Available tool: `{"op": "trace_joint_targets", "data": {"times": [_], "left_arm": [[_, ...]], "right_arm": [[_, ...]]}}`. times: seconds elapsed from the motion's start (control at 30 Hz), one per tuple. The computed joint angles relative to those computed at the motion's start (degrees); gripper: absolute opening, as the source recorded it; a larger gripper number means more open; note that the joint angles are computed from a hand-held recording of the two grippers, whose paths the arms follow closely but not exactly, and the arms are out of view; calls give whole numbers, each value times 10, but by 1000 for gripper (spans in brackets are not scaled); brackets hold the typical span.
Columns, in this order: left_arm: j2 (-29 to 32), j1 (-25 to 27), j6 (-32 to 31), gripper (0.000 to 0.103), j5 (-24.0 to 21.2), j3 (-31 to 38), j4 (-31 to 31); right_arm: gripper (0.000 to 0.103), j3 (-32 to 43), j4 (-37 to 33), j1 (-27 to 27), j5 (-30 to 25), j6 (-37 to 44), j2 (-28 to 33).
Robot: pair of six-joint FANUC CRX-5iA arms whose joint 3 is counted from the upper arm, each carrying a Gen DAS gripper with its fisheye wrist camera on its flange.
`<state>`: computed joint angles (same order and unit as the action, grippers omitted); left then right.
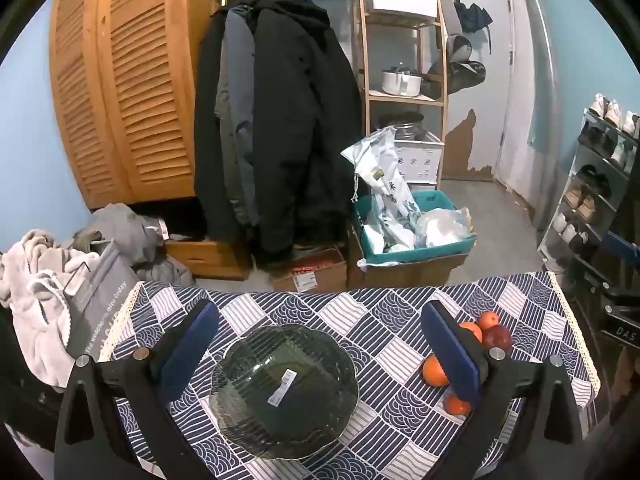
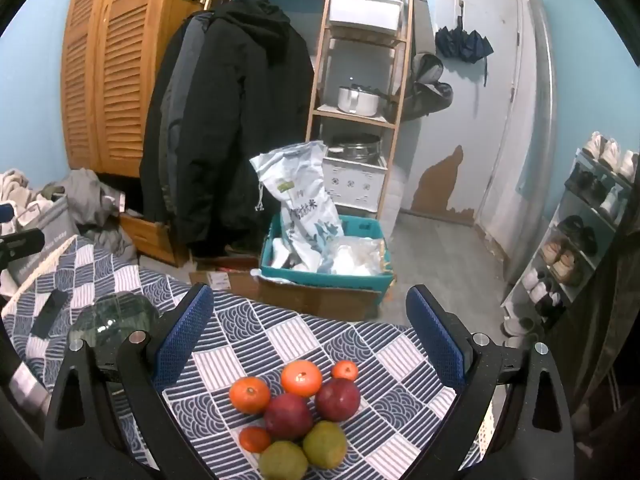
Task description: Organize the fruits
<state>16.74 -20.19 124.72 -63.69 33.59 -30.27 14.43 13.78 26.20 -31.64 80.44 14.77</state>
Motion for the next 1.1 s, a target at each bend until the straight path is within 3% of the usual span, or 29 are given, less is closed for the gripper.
{"op": "trace_joint_targets", "data": {"times": [1.1], "left_arm": [[-6,4,-7,102,10,-7,9]], "right_arm": [[96,-1,2,1,-1,-1,0]]}}
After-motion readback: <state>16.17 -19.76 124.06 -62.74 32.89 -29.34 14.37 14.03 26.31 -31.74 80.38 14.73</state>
